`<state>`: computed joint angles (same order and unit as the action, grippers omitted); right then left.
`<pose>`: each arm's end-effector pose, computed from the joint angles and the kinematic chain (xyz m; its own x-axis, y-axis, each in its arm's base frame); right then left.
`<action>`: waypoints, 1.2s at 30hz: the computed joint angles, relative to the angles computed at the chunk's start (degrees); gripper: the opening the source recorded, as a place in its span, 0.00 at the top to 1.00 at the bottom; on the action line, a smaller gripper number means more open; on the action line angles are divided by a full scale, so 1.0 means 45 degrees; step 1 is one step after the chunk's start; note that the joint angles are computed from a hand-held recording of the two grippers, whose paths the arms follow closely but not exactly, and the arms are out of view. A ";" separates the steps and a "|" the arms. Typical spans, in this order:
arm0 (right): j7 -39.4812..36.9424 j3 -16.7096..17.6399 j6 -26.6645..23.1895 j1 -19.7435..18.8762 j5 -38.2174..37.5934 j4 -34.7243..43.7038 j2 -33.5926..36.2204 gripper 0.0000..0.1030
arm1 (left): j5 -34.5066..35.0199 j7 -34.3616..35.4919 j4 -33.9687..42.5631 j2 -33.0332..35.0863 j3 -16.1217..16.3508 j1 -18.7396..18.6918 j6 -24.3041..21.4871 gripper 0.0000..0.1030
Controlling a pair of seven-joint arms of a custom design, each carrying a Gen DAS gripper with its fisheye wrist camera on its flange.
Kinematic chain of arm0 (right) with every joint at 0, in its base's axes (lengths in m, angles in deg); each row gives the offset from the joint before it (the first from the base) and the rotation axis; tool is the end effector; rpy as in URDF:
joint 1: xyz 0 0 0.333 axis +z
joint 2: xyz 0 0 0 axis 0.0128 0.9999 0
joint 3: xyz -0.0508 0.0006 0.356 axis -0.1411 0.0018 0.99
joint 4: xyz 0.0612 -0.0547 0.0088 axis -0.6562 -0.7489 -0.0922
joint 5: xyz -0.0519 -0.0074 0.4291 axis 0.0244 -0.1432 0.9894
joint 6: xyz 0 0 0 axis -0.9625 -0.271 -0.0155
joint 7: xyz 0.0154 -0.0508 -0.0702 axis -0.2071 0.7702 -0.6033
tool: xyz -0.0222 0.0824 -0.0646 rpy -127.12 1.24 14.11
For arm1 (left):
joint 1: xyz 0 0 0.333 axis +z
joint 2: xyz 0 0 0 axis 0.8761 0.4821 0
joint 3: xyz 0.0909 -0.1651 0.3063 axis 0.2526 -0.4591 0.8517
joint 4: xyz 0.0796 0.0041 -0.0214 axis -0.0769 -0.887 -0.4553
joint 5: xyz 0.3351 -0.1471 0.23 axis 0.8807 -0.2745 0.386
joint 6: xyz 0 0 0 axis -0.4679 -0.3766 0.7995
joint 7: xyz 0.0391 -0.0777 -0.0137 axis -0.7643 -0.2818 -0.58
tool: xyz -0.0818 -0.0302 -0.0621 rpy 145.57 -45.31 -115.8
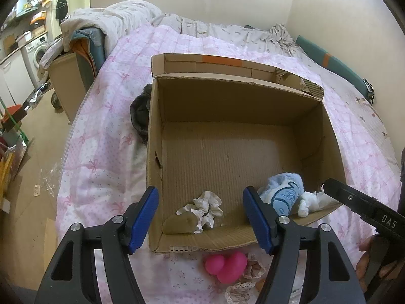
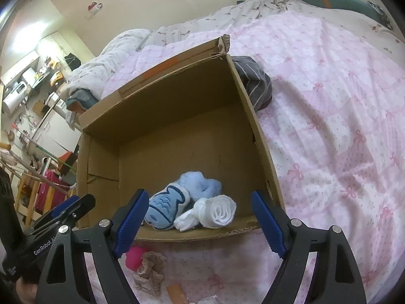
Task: Organize soft objects
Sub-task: 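Withdraw the right tool from the box toward the remaining items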
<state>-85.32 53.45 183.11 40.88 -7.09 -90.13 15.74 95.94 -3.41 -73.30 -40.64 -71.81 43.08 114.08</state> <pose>0.4221 0.5381 0.5582 -0.2129 -0.8945 -0.3932 -0.7344 0.4119 -0.5395 0.5050 -0.2967 0.5878 -0.2514 -0.9631 0.0963 -0.7840 0.1442 -0.6038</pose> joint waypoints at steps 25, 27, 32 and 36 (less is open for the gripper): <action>-0.0266 0.0458 -0.0770 0.0387 0.0209 -0.0237 -0.0605 0.14 | 0.0193 -0.0469 -0.1368 -0.2059 0.0496 -0.0283 0.0369 0.36; -0.0120 0.0521 -0.0660 0.0417 0.0403 -0.0424 -0.0753 0.14 | 0.0701 -0.1102 -0.1619 -0.2335 0.0325 -0.0033 0.0459 0.36; 0.0316 0.0673 -0.0590 0.0460 0.0643 -0.0824 -0.1126 0.14 | 0.1469 -0.2306 -0.1865 -0.2732 0.0203 0.0213 -0.0023 0.36; 0.0664 0.0816 -0.0588 0.0526 0.0687 -0.0986 -0.1305 0.14 | 0.1242 -0.2617 -0.2273 -0.3054 0.0546 -0.0001 -0.0083 0.36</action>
<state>-82.33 57.12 180.46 43.24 -4.00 -94.56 9.87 101.53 -15.18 -83.53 -54.38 -69.35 43.07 113.71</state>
